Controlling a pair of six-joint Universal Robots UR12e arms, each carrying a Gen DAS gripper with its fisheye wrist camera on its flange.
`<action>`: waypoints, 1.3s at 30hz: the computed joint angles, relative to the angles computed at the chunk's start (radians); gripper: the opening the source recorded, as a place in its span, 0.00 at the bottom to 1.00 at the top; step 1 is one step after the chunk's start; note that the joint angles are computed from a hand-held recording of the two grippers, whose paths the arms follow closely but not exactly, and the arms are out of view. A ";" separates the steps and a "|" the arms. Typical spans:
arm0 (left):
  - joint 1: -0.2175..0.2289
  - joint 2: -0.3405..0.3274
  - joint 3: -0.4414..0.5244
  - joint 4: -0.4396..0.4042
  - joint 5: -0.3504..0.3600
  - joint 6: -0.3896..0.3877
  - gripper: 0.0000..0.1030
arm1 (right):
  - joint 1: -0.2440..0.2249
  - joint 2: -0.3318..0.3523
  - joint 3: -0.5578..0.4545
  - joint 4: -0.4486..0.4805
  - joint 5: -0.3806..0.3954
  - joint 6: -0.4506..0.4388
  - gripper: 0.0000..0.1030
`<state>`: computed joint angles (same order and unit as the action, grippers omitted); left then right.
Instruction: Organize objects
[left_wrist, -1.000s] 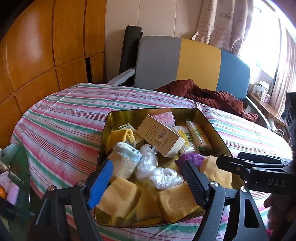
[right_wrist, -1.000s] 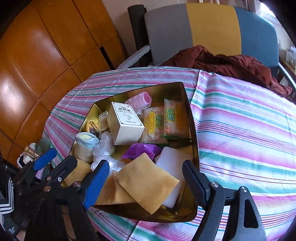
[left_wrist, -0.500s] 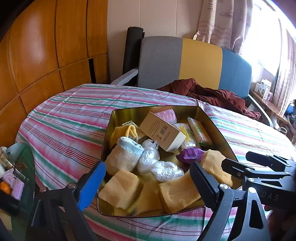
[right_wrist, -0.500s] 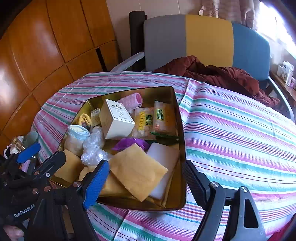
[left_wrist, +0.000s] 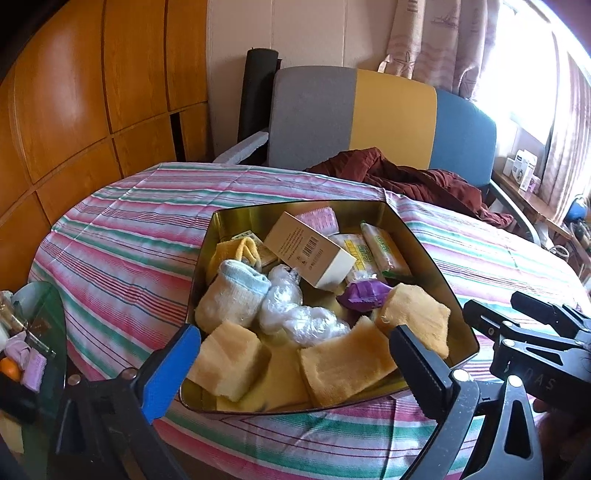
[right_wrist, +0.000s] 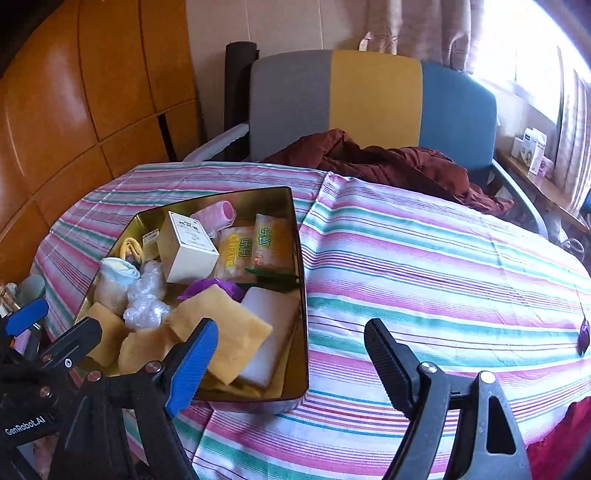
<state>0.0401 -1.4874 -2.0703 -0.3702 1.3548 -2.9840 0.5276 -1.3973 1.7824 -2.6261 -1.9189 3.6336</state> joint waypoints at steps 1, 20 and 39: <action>-0.001 0.001 0.000 -0.001 0.002 0.000 1.00 | 0.000 -0.002 0.002 0.000 0.001 0.002 0.80; -0.028 0.021 -0.017 0.031 0.020 0.025 1.00 | 0.006 -0.020 0.028 -0.024 -0.020 0.001 0.80; -0.026 0.008 -0.009 0.013 0.018 0.012 1.00 | -0.001 -0.016 0.030 -0.024 -0.007 0.004 0.80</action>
